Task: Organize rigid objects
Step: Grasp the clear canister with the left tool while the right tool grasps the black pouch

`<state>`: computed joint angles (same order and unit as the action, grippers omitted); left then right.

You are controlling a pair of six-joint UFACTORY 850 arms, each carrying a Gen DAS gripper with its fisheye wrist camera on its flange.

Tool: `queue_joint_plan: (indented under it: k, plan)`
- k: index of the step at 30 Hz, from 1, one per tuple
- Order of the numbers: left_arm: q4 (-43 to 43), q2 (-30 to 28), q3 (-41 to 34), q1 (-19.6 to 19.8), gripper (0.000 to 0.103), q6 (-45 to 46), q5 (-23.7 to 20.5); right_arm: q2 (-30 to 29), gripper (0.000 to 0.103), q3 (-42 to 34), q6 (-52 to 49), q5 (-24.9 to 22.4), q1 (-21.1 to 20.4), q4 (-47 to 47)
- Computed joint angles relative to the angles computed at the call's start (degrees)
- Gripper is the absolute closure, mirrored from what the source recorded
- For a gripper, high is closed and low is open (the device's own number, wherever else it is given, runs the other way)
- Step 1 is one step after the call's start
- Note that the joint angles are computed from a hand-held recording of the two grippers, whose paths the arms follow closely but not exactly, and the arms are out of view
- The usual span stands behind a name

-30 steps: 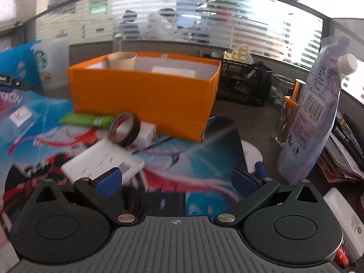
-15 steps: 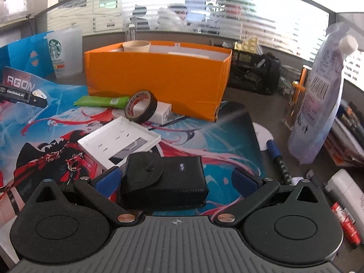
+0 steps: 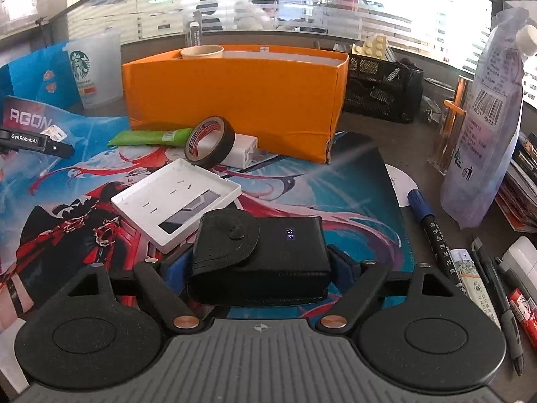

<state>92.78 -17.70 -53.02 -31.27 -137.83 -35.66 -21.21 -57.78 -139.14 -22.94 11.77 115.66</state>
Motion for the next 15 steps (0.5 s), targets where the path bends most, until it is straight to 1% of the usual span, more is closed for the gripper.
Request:
queue_joint_plan:
  k: [1, 5, 10, 15]
  plan:
    - [0.2, 0.1, 0.1, -0.1, 0.036, -0.1, -0.1, 0.0, 0.024, 0.0, 0.0, 0.0, 0.0, 0.1]
    - [3.6, 0.8, 0.8, -0.5, 0.036, -3.7, 1.4, 0.3, 0.025, 0.2, -0.1, 0.4, 0.1, 0.4]
    - [5.5, 1.0, 0.7, -1.3, 0.037, -5.3, 3.1, 0.9, 0.026, 0.8, -1.6, 0.6, 0.3, 1.3]
    - [5.4, 1.1, 0.1, -2.6, 0.037, -4.2, 2.5, 2.3, 0.026, 1.8, -3.4, -0.3, 0.3, 3.5]
